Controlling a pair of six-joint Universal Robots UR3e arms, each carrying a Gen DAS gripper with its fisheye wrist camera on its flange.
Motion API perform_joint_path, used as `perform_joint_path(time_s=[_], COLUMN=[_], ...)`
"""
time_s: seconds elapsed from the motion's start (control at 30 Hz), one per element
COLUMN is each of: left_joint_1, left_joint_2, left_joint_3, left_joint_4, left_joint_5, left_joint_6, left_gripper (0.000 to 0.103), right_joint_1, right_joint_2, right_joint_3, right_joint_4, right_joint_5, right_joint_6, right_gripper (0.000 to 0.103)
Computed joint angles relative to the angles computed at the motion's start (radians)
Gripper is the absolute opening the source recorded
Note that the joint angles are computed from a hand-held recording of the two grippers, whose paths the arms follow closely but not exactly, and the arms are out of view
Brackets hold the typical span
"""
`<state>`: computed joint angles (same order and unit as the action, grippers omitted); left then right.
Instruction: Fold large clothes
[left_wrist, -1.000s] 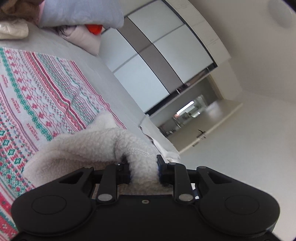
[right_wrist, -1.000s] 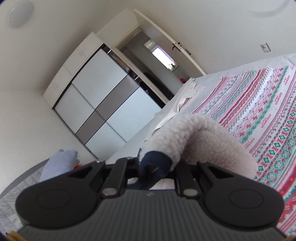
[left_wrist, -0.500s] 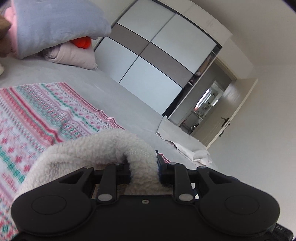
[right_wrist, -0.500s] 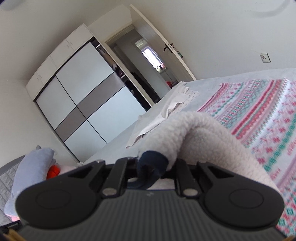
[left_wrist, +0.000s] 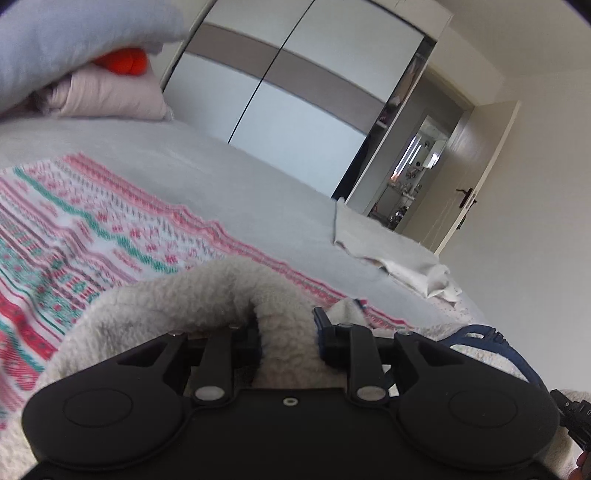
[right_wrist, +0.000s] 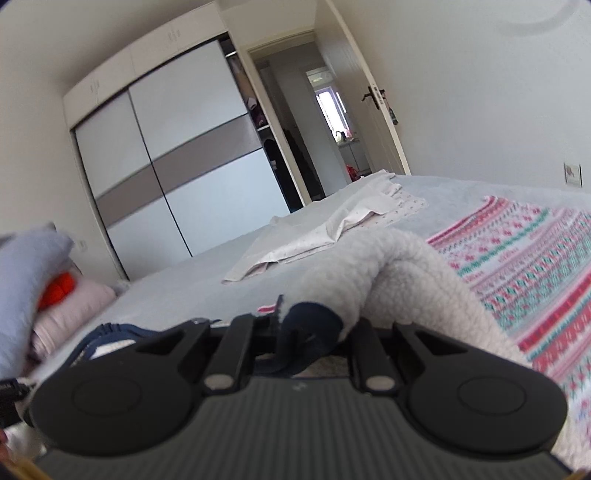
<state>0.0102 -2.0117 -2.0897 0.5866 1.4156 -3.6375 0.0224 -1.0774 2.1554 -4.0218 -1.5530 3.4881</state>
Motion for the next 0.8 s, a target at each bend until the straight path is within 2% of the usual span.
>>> perform_joint_path(time_s=[0.13,0.2,0.3,0.4,0.47,0.6,0.63,0.7,0.73,0.77,0.8], left_joint_1=[0.019,0.017,0.044,0.12,0.185,0.303,0.324,0.346,0.349,0.347,0.345], left_joint_2=[-0.141,-0.129,-0.099,-0.072,-0.042,-0.022,-0.025,-0.021,-0.011,0.004,0.015], left_joint_3=[0.058,0.075,0.07,0.056,0.054,0.06,0.06,0.058,0.061,0.063,0.061], left_joint_4=[0.078,0.035,-0.011,-0.037,-0.093,-0.128,-0.101,-0.071,-0.08,-0.092,-0.091], left_joint_5=[-0.048,-0.051,-0.103,-0.258,-0.387,-0.62,-0.657,-0.694,-0.7,-0.694,-0.684], left_joint_6=[-0.028,-0.024,-0.027,-0.035,-0.064,-0.214,-0.265,-0.332,-0.344,-0.353,-0.366], left_gripper=[0.028,0.028,0.028,0.039,0.045,0.056,0.057,0.059,0.06,0.061,0.064], right_joint_1=[0.031,0.014,-0.02,-0.057,-0.101,-0.248,-0.292,-0.337,-0.35,-0.37,-0.391], right_joint_2=[0.136,0.154,0.131,0.086,0.038,-0.042,-0.046,-0.054,-0.067,-0.081,-0.106], right_joint_3=[-0.145,-0.169,-0.149,-0.128,-0.11,-0.056,-0.041,0.005,0.026,0.041,0.054], right_joint_4=[0.083,0.159,0.18,0.226,0.264,0.291,0.263,0.153,0.105,0.076,0.084], right_joint_5=[-0.055,-0.029,0.037,0.099,0.18,0.437,0.51,0.554,0.542,0.55,0.559], right_joint_6=[-0.011,0.028,0.061,0.065,0.085,0.204,0.24,0.304,0.33,0.349,0.357], right_gripper=[0.012,0.012,0.012,0.015,0.02,0.027,0.033,0.061,0.08,0.084,0.084])
